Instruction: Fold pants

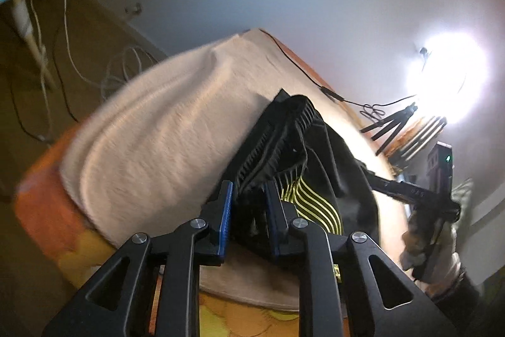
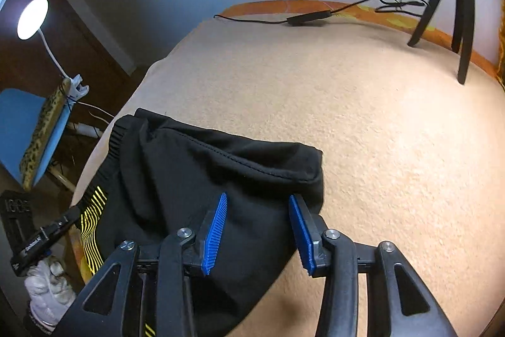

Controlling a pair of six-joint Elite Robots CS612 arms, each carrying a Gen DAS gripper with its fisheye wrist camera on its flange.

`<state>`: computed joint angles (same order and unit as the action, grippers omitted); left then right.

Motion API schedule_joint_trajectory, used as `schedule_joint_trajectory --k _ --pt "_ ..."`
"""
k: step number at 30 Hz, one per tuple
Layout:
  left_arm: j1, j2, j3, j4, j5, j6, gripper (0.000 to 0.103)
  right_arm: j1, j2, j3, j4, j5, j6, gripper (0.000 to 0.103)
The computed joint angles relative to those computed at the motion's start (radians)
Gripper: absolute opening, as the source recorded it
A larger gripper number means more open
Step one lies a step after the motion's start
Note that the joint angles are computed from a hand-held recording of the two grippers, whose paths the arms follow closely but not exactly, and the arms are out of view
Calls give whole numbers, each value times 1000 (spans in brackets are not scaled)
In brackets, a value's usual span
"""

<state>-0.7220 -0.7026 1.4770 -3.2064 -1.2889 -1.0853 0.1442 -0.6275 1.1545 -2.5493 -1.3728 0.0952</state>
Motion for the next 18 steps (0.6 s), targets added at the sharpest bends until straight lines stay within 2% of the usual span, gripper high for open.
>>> schedule_joint_trajectory --k 4,7,9,11,14,18 --pt "-18 -30 9 63 99 60 19 -1 -2 6 -21 5 5 45" --pt "-29 -30 -16 85 121 154 19 -6 -19 41 -51 11 24 47" --pt "-38 -20 -56 124 111 254 19 -8 -32 66 -74 5 35 51" --pt "-45 -5 -100 186 115 326 32 -11 -40 85 -98 7 41 56" --pt "-47 22 -164 303 129 364 32 -15 -42 91 -103 15 35 58" --pt "-34 44 -201 391 117 347 32 -22 -31 71 -67 29 18 58"
